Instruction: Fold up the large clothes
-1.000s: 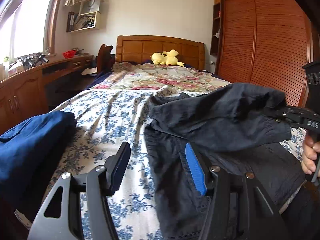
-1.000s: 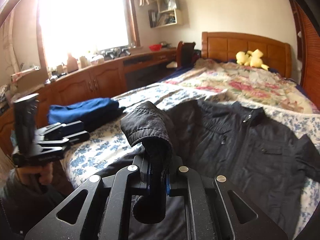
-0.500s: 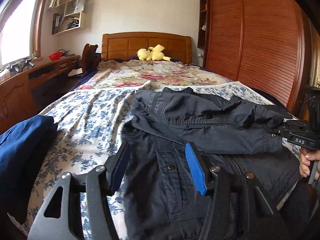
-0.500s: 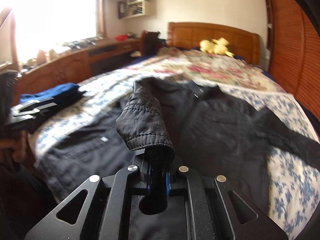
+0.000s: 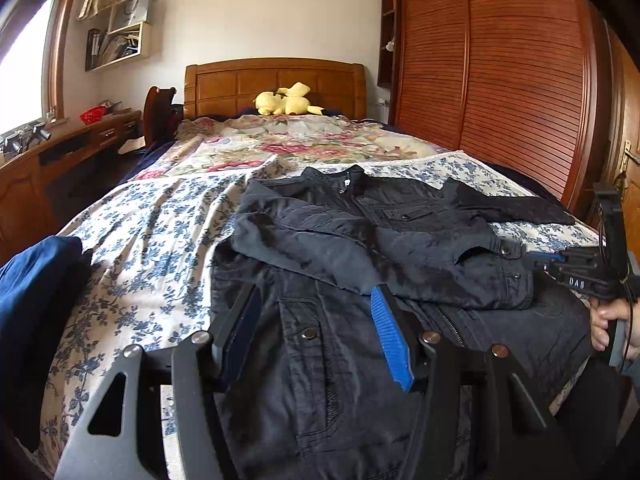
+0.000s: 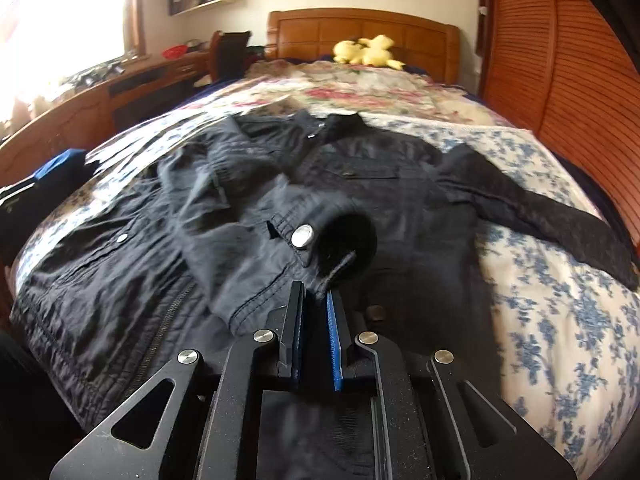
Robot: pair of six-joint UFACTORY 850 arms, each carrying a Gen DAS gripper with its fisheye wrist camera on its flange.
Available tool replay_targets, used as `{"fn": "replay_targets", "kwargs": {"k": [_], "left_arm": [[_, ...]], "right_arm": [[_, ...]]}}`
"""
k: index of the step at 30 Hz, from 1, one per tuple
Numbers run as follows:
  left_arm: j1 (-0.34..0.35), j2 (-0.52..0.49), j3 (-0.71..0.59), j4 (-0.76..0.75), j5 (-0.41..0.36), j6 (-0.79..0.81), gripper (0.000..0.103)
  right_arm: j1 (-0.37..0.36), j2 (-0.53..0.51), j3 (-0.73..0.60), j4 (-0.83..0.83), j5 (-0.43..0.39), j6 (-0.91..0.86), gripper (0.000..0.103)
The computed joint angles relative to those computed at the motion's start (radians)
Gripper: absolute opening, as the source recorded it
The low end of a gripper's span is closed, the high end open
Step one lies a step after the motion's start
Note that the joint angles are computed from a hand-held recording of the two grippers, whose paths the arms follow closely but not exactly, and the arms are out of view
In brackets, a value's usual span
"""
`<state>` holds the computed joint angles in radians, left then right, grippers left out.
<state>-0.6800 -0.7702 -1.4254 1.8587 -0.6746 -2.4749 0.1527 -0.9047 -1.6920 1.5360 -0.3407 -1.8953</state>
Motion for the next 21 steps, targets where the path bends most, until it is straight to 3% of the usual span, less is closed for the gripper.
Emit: {"fn": "replay_targets", "kwargs": {"k": [3,5,6,11,19,21], "left_arm": [[-0.003,-0.013,-0.022,-0.006,0.007,0.013,0.056],[-0.002,-0.025,-0.040,-0.011,0.018,0.023,0.056],[-0.001,-0.030,-0.049,-0.017,0.023,0.032,0.056],[0.000,-0.062,-0.101,-0.040,0.047,0.068,0.056],[-0.005,-0.106,-0.173,-0.085,0.073,0.145,0.056],[-0.006,-0.118,-0.191,-0.105,0.077,0.174,0.056]], "right_arm": [[-0.005,0.007,-0.006,0.025,-0.002,-0.020,0.017],[-0.011,0.009,-0.012,0.041,-0.020,-0.032,0.038],[-0.014,0.008,-0.018,0.046,-0.030,-0.034,0.041],[-0.004,-0.025,-0.073,-0.119,-0.039,0.115,0.043],[0.021,-0.136,-0.189,-0.589,-0.071,0.512,0.043],[0.018,-0.148,-0.195,-0.591,-0.077,0.508,0.043]]}}
